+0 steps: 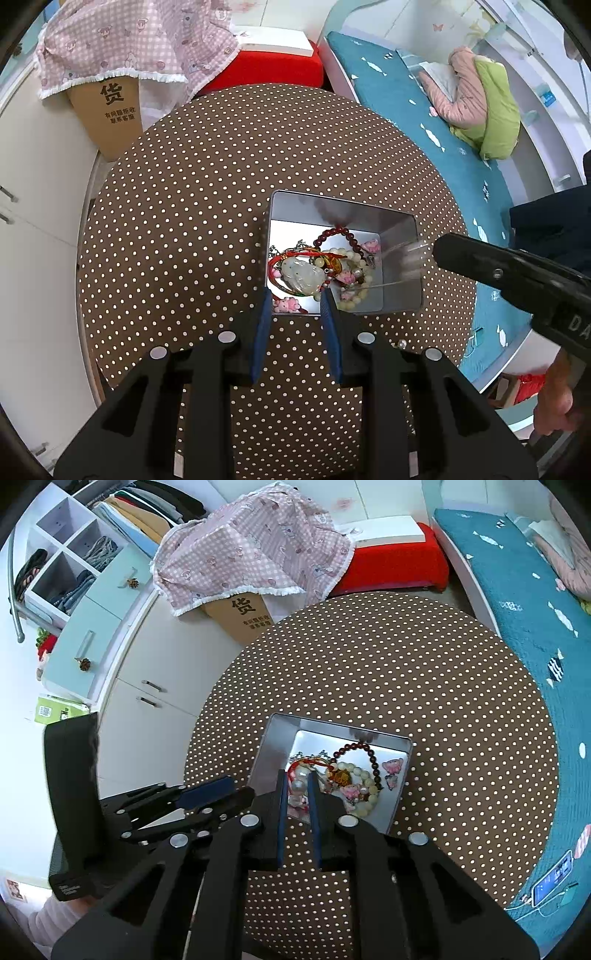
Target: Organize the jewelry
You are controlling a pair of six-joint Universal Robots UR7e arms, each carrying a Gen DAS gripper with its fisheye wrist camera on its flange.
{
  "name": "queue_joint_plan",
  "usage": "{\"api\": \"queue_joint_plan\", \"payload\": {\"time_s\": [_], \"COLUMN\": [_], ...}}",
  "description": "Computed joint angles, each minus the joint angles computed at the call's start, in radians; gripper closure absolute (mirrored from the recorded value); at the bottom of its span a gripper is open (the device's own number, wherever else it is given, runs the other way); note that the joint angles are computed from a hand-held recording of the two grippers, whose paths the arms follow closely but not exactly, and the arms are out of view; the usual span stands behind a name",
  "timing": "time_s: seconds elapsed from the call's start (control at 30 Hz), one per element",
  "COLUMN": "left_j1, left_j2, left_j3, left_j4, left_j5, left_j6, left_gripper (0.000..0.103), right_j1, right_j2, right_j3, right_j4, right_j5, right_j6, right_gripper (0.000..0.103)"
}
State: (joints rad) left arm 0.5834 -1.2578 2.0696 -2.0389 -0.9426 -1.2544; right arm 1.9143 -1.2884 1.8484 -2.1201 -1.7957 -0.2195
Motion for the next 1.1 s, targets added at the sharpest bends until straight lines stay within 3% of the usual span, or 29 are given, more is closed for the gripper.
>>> {"api": "queue_joint_plan", "payload": {"time_s": [0.6, 1.1], "left_j1": [-0.03, -0.071], "left_j2": [0.016, 0.044], "left_j3": [0.003, 0.055], "left_j4": [0.007, -0.078], "left_j5": [-0.008, -0.049], "left_j6": [-0.031, -0.054], "left_gripper": [0.07, 0.066], "right_j1": [-0.038, -0.119], "right_j2": [-0.077, -0.15], "right_j3": [0.065, 0.195], "right_j4": [-0.028, 0.0], "right_j5": [-0.101, -0.207], "right_j6": [0.038, 0.035], "right_gripper": [0.073, 0.072]}}
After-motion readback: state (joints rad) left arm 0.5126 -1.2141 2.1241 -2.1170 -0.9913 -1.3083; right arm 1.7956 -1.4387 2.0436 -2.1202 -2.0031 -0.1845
